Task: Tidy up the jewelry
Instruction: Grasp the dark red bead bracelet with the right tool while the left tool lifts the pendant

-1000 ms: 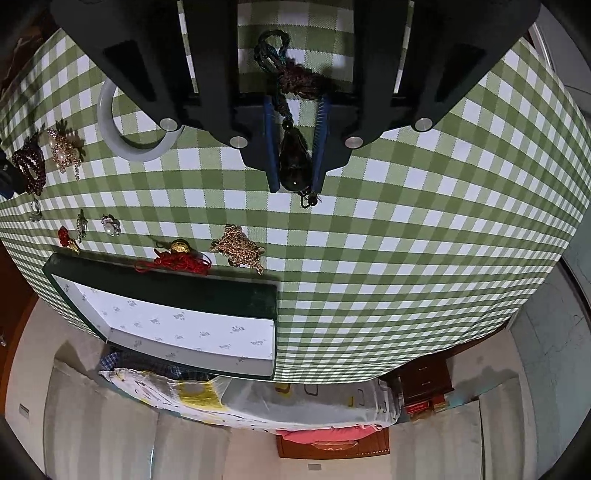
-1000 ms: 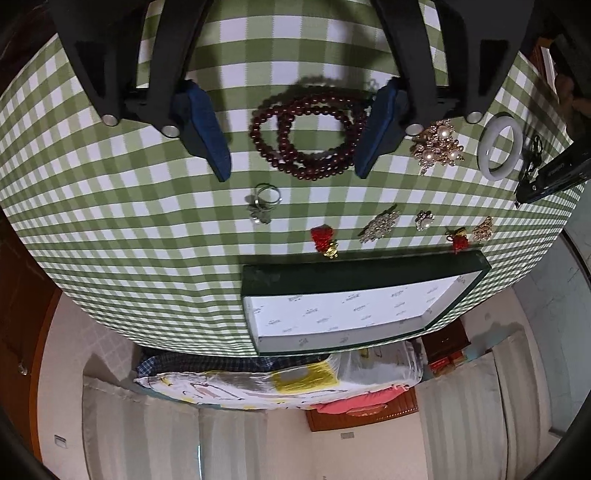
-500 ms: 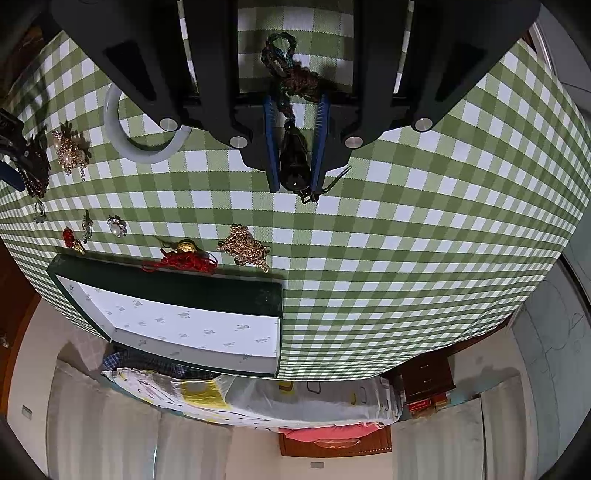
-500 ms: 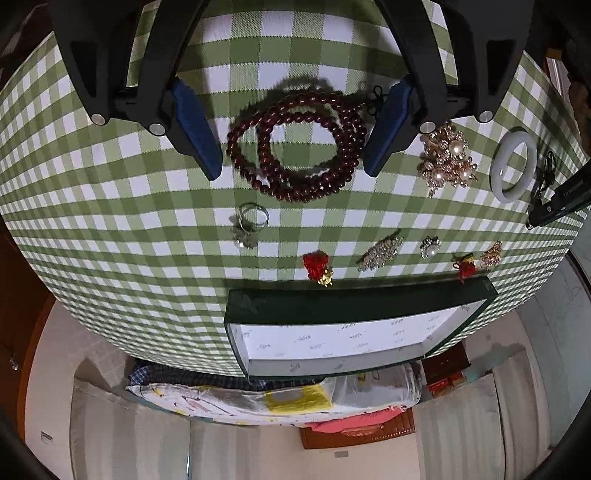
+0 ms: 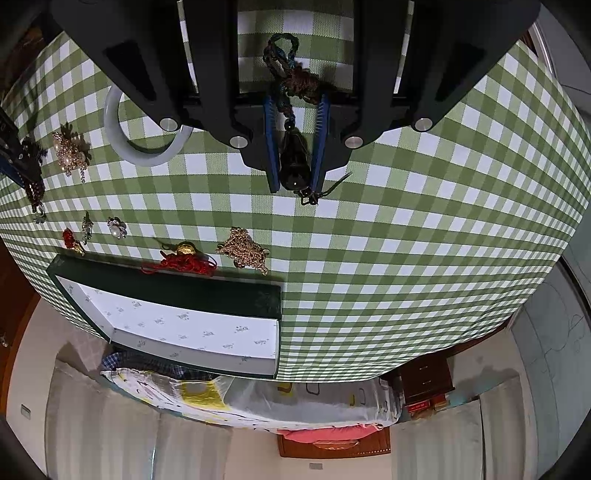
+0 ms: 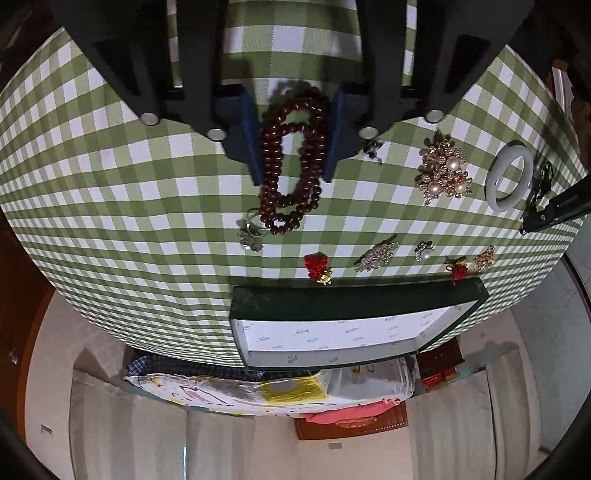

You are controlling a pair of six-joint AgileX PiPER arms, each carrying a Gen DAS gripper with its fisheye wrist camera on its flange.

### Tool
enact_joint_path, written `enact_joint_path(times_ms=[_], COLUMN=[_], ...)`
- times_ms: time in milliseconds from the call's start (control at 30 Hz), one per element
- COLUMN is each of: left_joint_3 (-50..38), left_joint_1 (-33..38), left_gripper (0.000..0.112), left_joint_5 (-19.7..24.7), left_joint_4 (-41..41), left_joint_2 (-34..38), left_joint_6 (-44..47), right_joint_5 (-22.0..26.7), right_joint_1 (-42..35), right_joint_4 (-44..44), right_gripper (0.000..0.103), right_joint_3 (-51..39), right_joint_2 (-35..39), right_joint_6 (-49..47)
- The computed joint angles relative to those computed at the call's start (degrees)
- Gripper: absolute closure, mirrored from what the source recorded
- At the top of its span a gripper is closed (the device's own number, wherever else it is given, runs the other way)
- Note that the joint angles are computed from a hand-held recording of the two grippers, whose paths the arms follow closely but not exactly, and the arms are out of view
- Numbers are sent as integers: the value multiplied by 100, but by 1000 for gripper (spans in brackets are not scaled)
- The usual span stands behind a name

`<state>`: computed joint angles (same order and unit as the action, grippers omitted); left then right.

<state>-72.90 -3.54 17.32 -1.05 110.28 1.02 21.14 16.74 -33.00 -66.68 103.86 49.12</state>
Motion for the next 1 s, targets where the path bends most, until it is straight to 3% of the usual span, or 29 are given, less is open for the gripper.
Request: enact_joint_path(times_ms=[67, 467, 700, 1000], left_joint_3=[-6, 133, 165, -663], left_joint_1=[3, 67, 104, -23], left_gripper=[95, 95, 95, 95], left_joint_5=[4, -7, -15, 281], left_joint_4=[-17, -142, -749, -1566], left_joint_2=[5, -154, -490, -580], left_joint_6=[9, 132, 645, 1405], right_joint_5=[-69, -97, -79, -93], right_joint_1=[-53, -48, 16, -83], right_joint_4=[104, -26, -222, -69], right_gripper=[87, 89, 89, 89], right_joint_3=[41, 123, 2, -793], right_joint_2=[-29, -166, -394, -377], right_joint_6=[-94, -2, 114, -328])
